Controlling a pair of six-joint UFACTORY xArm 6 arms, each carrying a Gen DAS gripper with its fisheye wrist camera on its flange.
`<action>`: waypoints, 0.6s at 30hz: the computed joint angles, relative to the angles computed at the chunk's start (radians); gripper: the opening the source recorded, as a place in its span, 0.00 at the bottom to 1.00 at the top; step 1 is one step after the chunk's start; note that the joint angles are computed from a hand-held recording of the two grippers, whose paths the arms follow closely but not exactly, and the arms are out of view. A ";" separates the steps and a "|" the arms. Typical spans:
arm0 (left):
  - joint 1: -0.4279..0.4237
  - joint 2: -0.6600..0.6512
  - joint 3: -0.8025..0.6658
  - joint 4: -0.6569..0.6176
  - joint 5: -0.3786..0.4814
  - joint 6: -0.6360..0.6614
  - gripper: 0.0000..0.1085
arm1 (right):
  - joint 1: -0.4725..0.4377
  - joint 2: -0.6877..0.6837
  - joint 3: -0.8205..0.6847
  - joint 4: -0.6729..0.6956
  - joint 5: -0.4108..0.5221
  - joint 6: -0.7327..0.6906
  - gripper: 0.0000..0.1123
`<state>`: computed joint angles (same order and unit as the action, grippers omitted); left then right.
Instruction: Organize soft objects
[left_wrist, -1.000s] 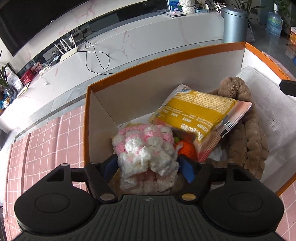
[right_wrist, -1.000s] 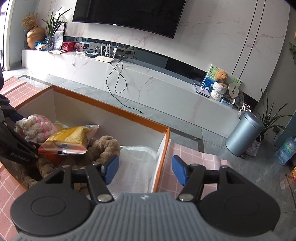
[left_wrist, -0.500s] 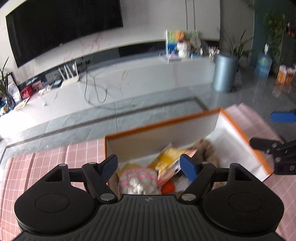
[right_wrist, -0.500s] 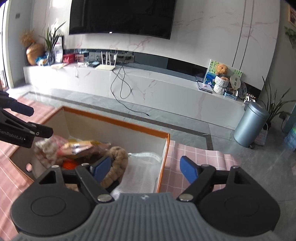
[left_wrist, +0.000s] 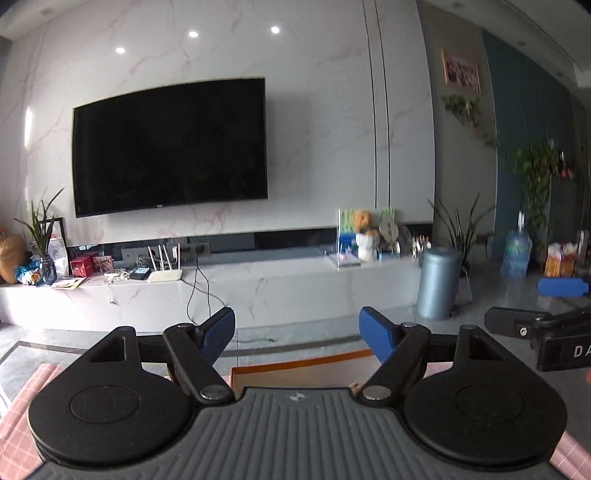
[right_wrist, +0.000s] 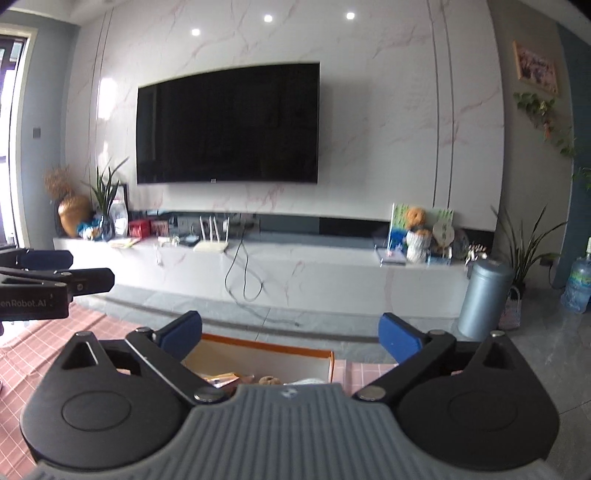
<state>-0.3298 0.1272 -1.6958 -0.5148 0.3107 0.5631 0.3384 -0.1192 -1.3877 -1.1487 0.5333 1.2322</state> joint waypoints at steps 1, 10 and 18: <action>-0.010 -0.038 0.063 -0.040 -0.048 0.032 0.83 | 0.020 -0.027 0.032 -0.046 0.017 0.055 0.89; -0.077 -0.251 0.485 -0.213 -0.338 0.131 0.90 | 0.244 -0.156 0.285 -0.298 0.262 0.461 0.90; -0.005 -0.306 0.629 0.082 -0.228 -0.195 0.91 | 0.307 -0.128 0.382 -0.246 0.346 0.444 0.89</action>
